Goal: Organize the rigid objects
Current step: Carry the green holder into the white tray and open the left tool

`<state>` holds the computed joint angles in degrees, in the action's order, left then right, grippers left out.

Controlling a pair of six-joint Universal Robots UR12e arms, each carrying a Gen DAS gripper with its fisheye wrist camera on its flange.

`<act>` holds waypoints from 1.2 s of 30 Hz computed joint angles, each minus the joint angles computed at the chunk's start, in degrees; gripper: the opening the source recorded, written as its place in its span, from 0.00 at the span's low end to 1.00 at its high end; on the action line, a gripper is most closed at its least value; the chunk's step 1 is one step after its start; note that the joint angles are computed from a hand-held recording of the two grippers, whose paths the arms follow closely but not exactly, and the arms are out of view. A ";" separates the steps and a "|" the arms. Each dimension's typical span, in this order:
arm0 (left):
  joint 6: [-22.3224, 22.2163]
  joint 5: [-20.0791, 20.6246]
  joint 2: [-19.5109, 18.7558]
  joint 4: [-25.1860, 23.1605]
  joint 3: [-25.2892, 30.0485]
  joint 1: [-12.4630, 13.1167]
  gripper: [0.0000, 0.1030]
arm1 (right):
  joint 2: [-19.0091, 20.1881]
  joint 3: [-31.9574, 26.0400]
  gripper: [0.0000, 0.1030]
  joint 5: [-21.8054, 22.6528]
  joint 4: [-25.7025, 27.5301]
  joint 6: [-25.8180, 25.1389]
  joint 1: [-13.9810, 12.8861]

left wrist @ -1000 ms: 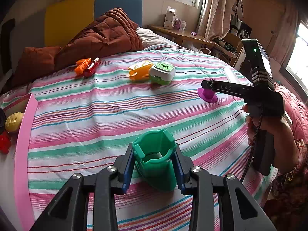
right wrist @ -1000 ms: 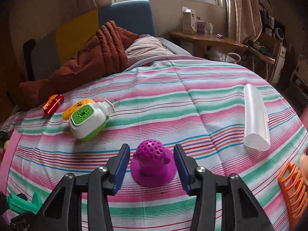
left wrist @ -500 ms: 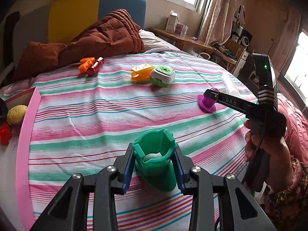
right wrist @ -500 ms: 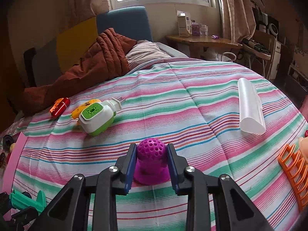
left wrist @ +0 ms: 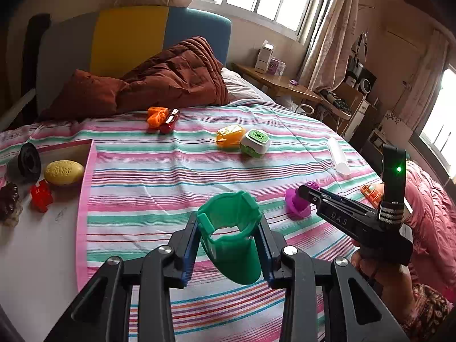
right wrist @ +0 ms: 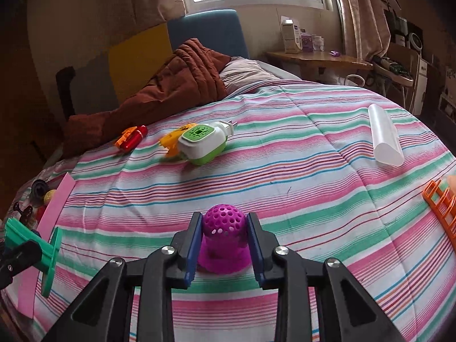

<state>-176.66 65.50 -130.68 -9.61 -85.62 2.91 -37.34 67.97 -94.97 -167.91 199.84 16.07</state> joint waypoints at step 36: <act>-1.86 13.60 1.06 -0.37 -3.21 10.54 0.38 | 2.43 -9.63 0.29 17.15 0.05 -5.79 7.51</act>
<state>-178.51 79.10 -129.63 -9.97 -88.83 13.45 -34.91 58.34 -77.83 -167.86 194.05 23.57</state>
